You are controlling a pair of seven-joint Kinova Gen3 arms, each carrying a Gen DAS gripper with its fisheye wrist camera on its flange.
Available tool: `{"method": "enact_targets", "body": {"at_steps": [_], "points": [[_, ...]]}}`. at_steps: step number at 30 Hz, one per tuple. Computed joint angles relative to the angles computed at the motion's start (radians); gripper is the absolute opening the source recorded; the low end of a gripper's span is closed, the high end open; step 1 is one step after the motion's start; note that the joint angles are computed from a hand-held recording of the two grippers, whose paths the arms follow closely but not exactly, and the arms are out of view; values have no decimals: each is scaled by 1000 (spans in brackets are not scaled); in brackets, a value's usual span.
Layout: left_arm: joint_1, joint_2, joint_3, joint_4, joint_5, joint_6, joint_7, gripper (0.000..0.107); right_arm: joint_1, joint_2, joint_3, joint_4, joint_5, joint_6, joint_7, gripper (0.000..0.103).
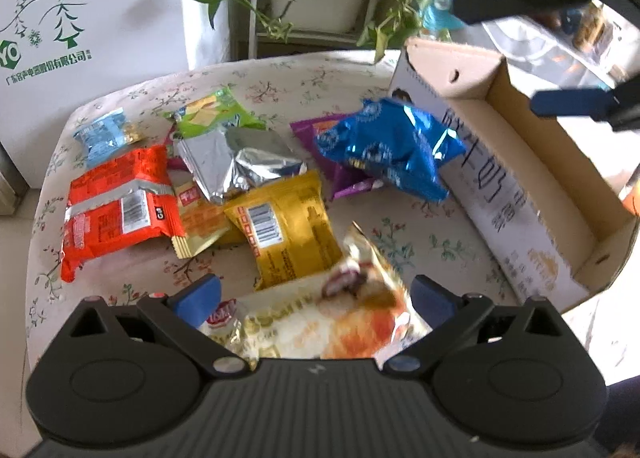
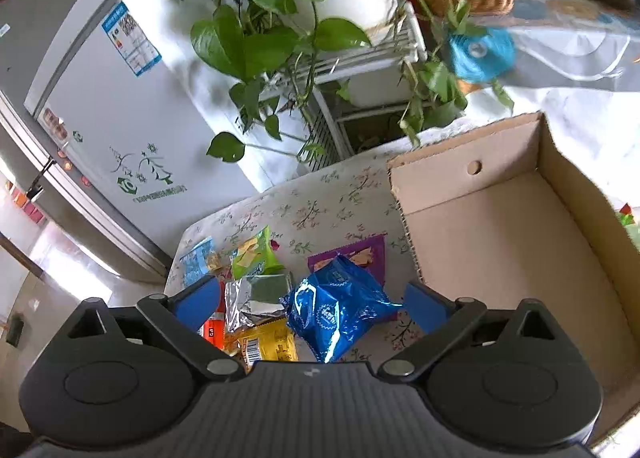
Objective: Organize snacks
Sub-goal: 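Grasp the croissant bag with the left tool while the right tool approaches the blue foil bag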
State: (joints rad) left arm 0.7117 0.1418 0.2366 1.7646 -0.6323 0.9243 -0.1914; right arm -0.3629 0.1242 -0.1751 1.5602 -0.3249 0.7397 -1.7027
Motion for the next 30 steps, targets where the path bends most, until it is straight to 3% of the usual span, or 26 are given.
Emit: {"method": "enact_targets", "body": {"at_steps": [5, 10, 17, 19, 23, 27, 30], "points": [[-7, -22, 3, 41, -3, -11, 1, 102, 28, 46, -15, -12, -92, 20, 83, 94], [-58, -77, 7, 77, 77, -1, -3, 102, 8, 86, -21, -31, -80, 15, 84, 90], [-135, -162, 40, 141, 139, 16, -5, 102, -72, 118, -1, -37, 66, -54, -39, 91], [-157, -180, 51, 154, 145, 28, 6, 102, -80, 132, -5, -52, 88, -36, -55, 92], [-193, -206, 68, 161, 146, 86, 53, 101, -20, 161, -59, -96, -17, 60, 50, 93], [-236, -254, 73, 189, 171, 52, 57, 101, 32, 187, -91, -136, -155, 186, 168, 93], [-266, -275, 82, 198, 199, 20, 29, 101, 35, 176, -81, -133, -195, 209, 214, 96]]}}
